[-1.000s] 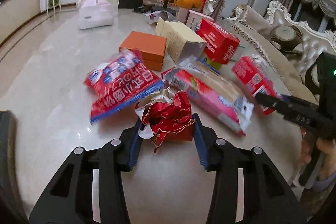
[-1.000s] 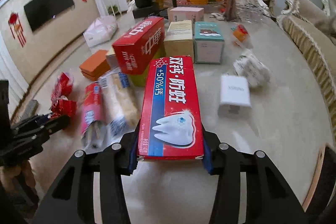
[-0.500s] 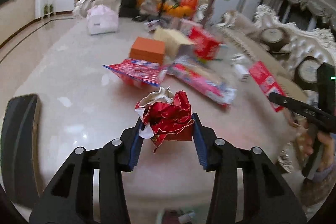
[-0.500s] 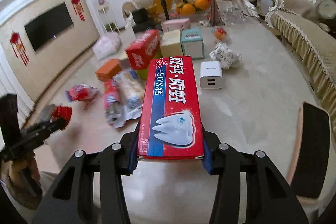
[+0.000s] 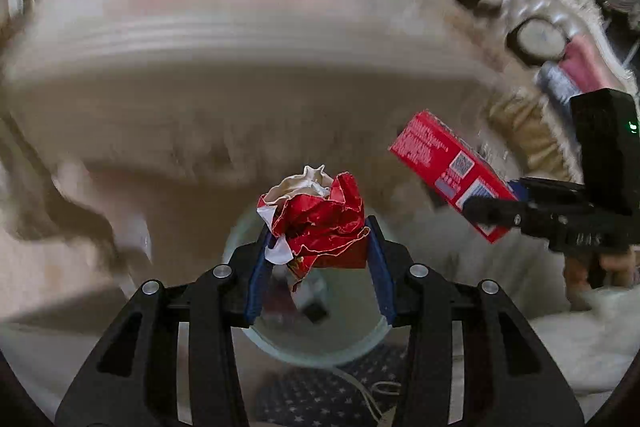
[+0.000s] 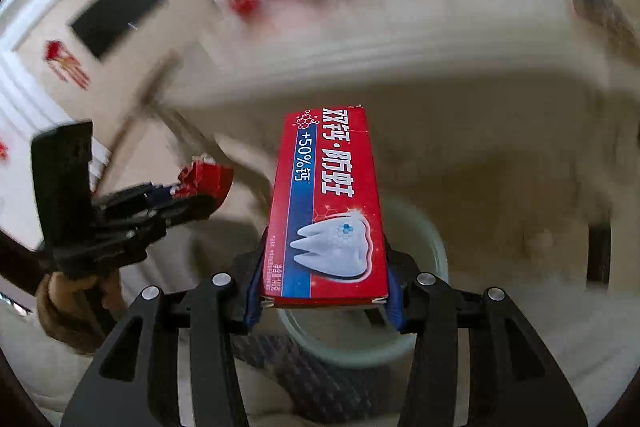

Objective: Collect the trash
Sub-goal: 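Drop the red wrapper into the wastebasket with the left tool while the right drops the toothpaste box, then grasp the blue tissue packet with the left tool while the right tool grasps the white charger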

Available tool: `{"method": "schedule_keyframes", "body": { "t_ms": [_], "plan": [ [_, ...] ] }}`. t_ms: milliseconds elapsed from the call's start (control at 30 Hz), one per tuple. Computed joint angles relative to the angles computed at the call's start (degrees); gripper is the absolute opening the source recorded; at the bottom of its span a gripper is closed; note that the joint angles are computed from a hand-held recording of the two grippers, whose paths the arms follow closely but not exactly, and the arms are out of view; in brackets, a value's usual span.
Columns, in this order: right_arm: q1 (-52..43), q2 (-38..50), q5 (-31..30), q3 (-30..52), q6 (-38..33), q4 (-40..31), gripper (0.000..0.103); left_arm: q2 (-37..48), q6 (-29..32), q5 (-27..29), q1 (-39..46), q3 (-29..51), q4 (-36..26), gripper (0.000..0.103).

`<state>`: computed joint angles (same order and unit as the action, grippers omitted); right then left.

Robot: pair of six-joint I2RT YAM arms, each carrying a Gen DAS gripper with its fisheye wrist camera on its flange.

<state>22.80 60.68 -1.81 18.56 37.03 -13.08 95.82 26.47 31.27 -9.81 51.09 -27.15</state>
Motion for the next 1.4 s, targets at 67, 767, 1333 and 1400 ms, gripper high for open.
{"method": "schedule_keyframes", "body": {
  "t_ms": [67, 767, 1333, 1400],
  "plan": [
    [-1.92, 9.65, -1.81, -1.16, -0.8, 6.47, 0.045, 5.38, -1.35, -2.91, -3.44, -0.72, 3.86, 0.044],
    [-6.21, -7.77, 2.5, 2.2, -5.49, -4.06, 0.065, 0.29, -5.96, -6.91, -1.97, -2.28, 8.36, 0.09],
    [-31.15, 34.65, 3.97, 45.51, -21.98, 0.17, 0.065, 22.62, -15.7, -15.41, -2.27, 49.43, 5.87, 0.09],
    [-31.02, 36.39, 4.69, 47.51, -23.15, -0.6, 0.065, 27.79, -15.09, -16.01, -2.86, 58.01, 1.96, 0.09]
  ]
}}
